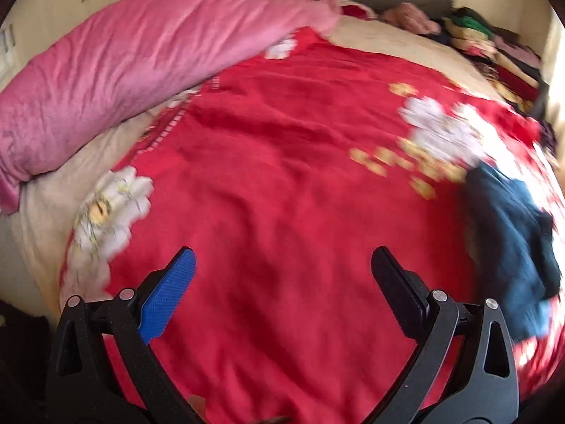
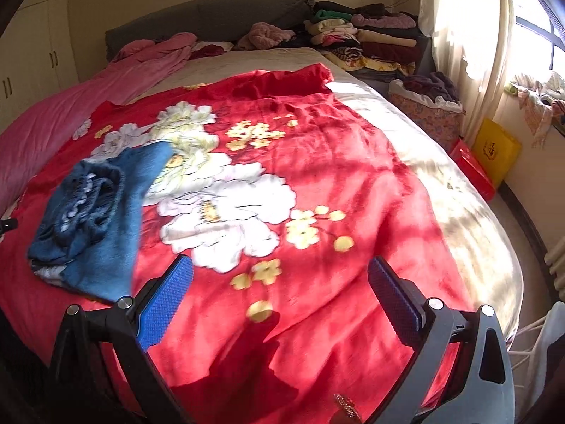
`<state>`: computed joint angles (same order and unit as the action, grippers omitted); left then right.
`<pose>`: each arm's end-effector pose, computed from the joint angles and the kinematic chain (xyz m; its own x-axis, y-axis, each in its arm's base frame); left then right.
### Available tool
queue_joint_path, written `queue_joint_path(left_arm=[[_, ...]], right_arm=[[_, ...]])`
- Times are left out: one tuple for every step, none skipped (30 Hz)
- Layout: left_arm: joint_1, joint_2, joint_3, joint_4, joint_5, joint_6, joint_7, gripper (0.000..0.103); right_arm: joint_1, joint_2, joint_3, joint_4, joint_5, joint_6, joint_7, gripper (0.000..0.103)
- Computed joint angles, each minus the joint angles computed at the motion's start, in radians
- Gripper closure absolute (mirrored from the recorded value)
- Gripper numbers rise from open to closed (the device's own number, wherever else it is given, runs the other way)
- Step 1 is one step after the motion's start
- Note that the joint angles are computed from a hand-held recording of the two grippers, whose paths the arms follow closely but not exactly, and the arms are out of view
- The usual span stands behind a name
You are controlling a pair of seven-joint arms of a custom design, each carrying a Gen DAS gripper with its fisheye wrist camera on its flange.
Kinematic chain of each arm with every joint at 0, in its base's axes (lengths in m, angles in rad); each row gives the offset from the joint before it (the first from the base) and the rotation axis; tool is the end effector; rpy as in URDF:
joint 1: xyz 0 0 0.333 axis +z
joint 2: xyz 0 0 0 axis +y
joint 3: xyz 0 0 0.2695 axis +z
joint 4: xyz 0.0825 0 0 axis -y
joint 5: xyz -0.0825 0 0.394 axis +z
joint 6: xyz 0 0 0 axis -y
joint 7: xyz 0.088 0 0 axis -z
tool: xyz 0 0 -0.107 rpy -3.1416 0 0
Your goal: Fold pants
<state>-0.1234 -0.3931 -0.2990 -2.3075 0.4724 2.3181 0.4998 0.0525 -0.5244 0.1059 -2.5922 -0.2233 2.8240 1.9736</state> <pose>0.4549 -0.2027 0.4887 0.3827 -0.9238 -0.0125 -0.7488 -0.3022 -0.5899 0.4519 0.0843 0.4718 -0.0407 -0.9987 -0.0294 -0.7165 0.0496 -0.6958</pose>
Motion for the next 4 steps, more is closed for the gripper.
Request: queue_joint_path(left_arm=[[0.029, 0.038, 0.013, 0.027, 0.020, -0.008, -0.002, 0.010], [0.051, 0.080, 0.027, 0.060, 0.034, -0.017, 0.002, 0.010], [0.072, 0.126, 0.039, 0.096, 0.050, -0.034, -0.004, 0.010], [0.096, 0.174, 0.051, 0.133, 0.083, -0.041, -0.033, 0.010]], right_arm=[[-0.049, 0.052, 0.008, 0.042, -0.021, -0.004, 0.025, 0.004], [-0.075, 0.113, -0.009, 0.091, -0.029, -0.010, 0.028, 0.004], [-0.115, 0.178, -0.009, 0.150, -0.060, -0.024, 0.052, 0.004], [-0.164, 0.246, 0.002, 0.218, -0.118, -0.043, 0.108, 0.004]])
